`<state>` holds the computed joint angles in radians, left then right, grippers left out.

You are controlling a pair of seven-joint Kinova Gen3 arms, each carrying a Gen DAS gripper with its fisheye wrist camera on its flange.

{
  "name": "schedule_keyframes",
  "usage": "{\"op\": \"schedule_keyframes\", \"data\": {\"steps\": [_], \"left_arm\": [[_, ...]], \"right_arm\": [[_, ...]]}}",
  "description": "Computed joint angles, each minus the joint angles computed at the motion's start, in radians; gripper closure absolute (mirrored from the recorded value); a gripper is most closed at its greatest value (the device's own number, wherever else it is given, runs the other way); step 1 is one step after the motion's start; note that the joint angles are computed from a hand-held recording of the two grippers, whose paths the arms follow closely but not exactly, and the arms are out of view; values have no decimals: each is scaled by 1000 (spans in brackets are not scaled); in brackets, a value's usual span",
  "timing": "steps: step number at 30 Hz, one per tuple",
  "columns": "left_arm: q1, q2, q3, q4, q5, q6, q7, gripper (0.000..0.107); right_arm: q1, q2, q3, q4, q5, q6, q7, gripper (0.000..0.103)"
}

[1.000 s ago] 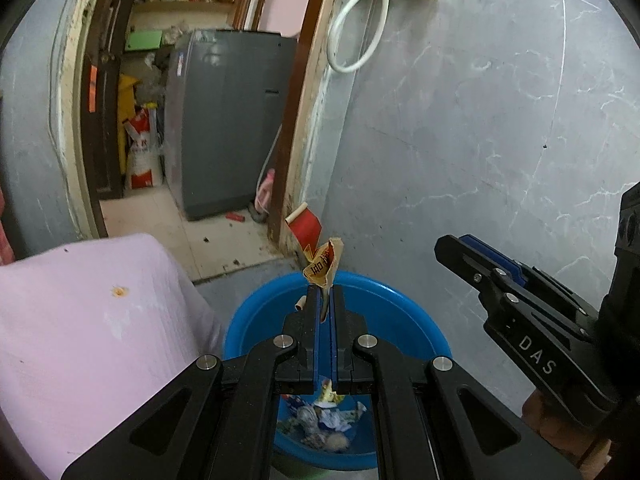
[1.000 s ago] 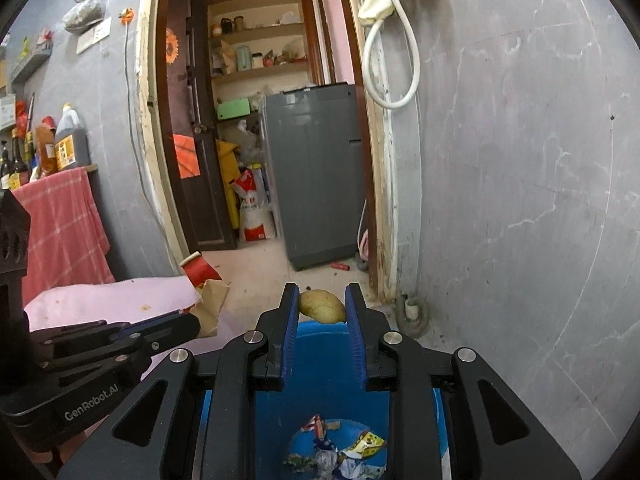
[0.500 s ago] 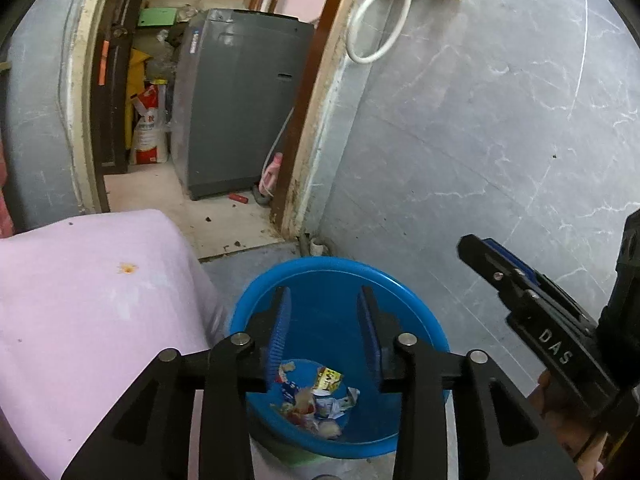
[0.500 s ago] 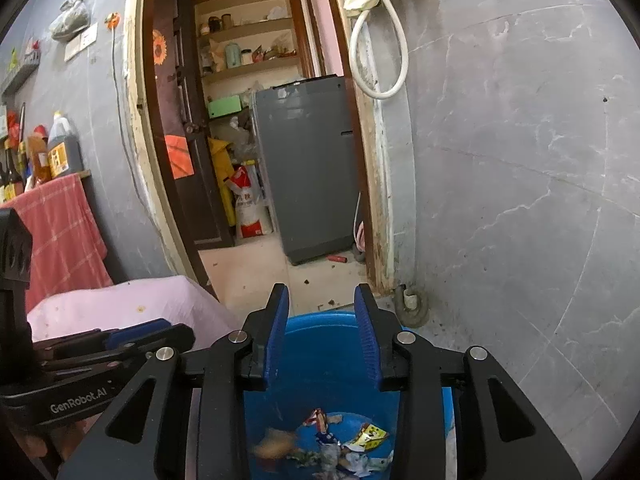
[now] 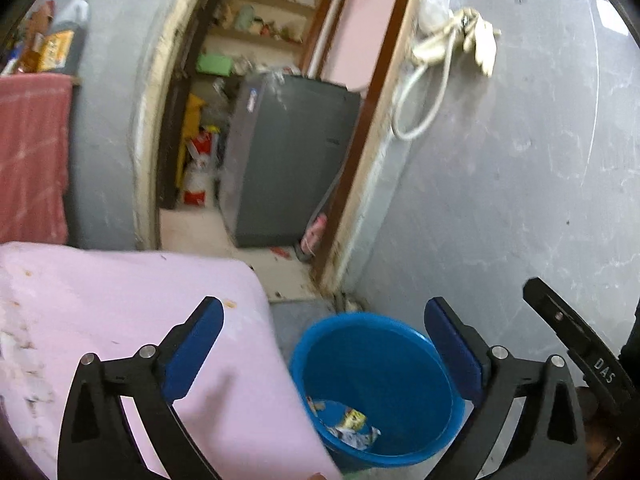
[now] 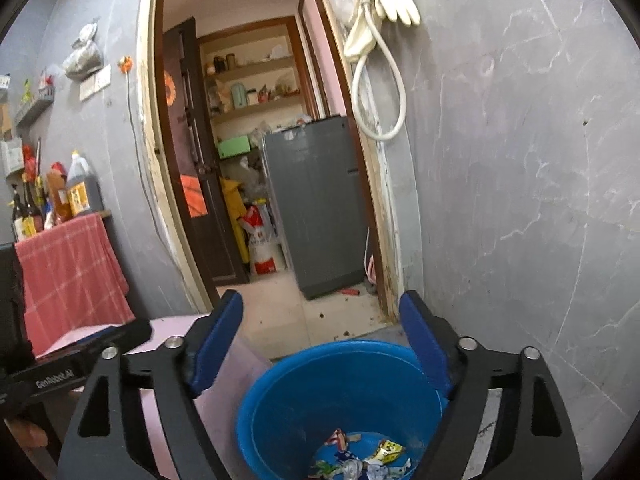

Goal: Collect trash

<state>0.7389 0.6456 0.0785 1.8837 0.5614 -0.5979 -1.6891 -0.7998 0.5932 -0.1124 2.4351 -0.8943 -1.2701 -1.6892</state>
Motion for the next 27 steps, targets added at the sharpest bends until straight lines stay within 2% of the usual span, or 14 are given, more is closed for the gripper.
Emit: {"op": "schedule_keyframes", "data": {"steps": [4, 13, 18, 27], "left_arm": [[28, -51, -14, 78, 50, -76, -23, 7], [54, -154, 40, 248, 132, -256, -67, 6], [62, -195, 72, 314, 160, -305, -80, 6], [107, -257, 115, 409, 274, -355, -101, 6]], "right_arm": [[-46, -31, -12, 8, -45, -22, 33, 0], [-164, -84, -65, 5, -204, -66, 146, 0], [-222, -105, -96, 14, -283, -93, 159, 0], [-346, -141, -156, 18, -439, -154, 194, 0]]}}
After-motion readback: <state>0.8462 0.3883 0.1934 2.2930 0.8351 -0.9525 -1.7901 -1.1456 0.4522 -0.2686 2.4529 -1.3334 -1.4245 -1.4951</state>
